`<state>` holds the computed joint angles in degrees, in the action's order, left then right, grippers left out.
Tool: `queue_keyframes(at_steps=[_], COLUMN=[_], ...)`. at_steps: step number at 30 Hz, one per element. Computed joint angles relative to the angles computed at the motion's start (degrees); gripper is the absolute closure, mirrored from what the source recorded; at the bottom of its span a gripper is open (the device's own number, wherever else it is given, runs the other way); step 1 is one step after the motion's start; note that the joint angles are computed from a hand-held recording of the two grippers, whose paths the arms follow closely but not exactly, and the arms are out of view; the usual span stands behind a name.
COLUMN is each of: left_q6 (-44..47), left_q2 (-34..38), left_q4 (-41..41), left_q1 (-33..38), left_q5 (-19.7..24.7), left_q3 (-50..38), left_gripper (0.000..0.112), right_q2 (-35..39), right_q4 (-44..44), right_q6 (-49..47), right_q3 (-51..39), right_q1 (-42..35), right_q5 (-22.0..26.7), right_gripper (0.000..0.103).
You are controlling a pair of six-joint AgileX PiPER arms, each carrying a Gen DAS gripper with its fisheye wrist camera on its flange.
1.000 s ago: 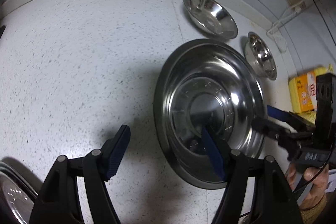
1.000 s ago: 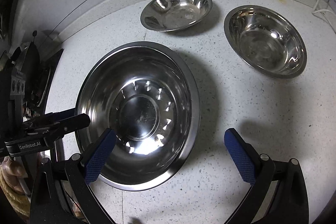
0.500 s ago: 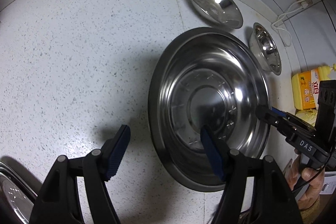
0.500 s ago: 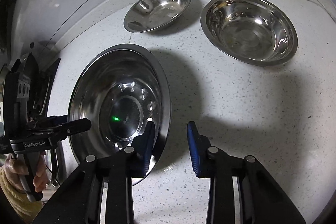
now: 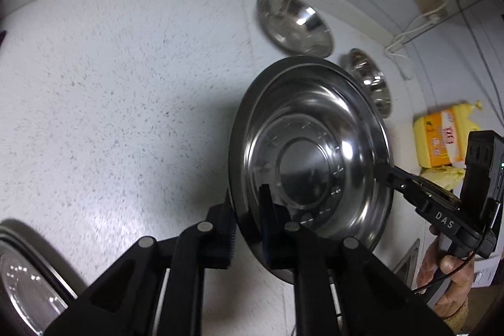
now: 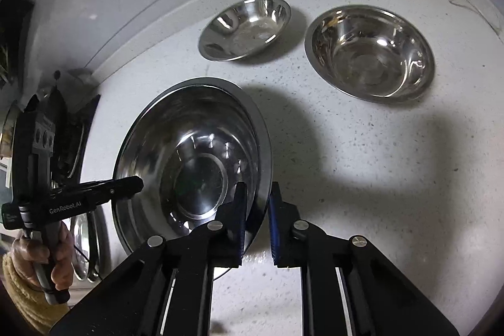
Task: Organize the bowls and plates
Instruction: 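Carry the large bowl with the right tool, set it down and open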
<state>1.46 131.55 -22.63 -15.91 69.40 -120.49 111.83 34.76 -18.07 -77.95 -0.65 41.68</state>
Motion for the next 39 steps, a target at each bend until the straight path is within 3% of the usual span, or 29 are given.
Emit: queue_keyframes(at_steps=[12,16,26,37,39], left_q6=[9.9,11.2,11.7,10.2,8.9], left_q2=[-25.7,-30.3,-28.7,-28.9,-29.8], left_q4=[-7.8,-7.8,-6.4,-5.3,-3.4], left_q1=[2.8,2.6,-2.5,-6.0,-5.8], left_q5=[-6.2,-9.0,-19.9,-24.3,-25.0], left_q3=[30.5,40.1,54.6,57.2,57.3], left_gripper=[0.101,0.100,0.099,0.097,0.087], right_q2=[-25.0,-30.3,-26.1,-24.0,-24.1], right_q4=[2.1,1.9,10.1,13.4,14.3], right_q6=[-0.5,0.7,-8.1,-14.8,-16.3], right_q3=[17.1,22.8,34.2,37.3,37.9], right_q1=[1.3,4.0,4.0,0.1,-0.7], right_q5=[-1.1,-2.2,-7.1,-7.6,-7.3], right_gripper=[0.091,0.091,0.091,0.090,0.090])
